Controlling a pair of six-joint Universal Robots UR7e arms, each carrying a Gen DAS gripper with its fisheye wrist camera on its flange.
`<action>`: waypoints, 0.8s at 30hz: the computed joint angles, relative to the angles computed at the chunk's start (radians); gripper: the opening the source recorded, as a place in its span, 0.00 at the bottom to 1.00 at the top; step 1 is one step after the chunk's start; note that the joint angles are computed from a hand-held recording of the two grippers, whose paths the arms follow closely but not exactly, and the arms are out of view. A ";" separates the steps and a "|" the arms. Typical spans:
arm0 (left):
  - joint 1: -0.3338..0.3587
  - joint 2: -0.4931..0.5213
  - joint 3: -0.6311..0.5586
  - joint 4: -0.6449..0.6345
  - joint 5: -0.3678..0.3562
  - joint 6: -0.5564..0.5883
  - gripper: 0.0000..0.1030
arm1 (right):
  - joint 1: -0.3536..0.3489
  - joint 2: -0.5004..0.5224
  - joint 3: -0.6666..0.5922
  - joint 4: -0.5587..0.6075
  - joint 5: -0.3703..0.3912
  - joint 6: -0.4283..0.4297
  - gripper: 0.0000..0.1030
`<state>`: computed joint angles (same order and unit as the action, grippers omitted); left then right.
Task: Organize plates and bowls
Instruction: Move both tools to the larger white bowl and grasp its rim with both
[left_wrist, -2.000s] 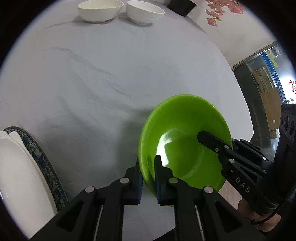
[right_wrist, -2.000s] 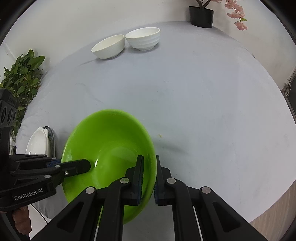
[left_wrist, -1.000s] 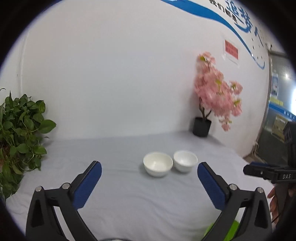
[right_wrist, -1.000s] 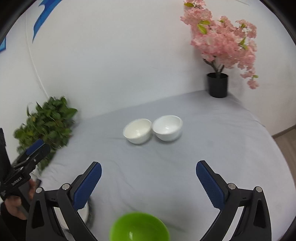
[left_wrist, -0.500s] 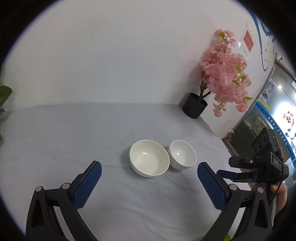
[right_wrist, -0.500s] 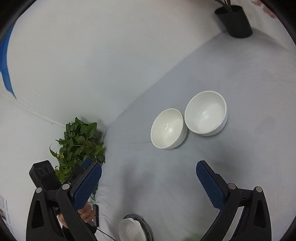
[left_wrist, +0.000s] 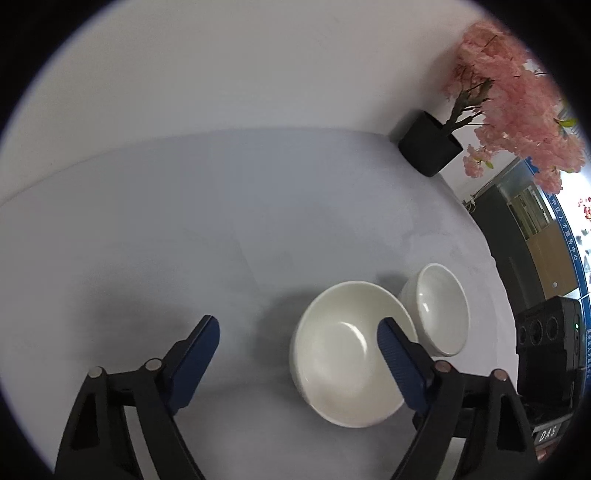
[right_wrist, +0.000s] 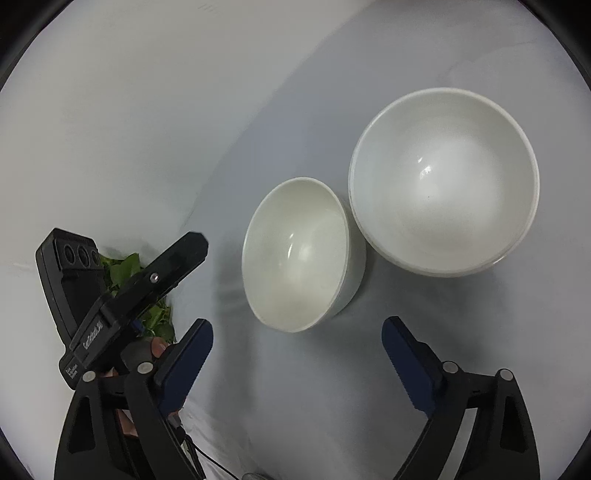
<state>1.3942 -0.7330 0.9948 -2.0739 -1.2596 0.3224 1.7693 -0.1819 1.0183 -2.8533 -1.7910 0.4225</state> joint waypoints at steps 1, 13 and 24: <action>0.005 0.022 -0.032 0.025 0.007 -0.007 0.69 | -0.001 0.018 -0.025 0.007 -0.017 0.018 0.80; 0.019 0.085 -0.133 0.162 -0.034 0.037 0.09 | 0.005 0.206 -0.334 0.132 -0.144 0.084 0.26; -0.022 -0.039 0.056 0.034 0.017 0.079 0.08 | 0.054 0.393 -0.704 0.340 -0.262 0.064 0.13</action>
<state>1.3724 -0.7721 1.0509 -2.0399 -1.2422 0.4012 1.8237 0.2115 0.3146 -2.5136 -2.0528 0.4861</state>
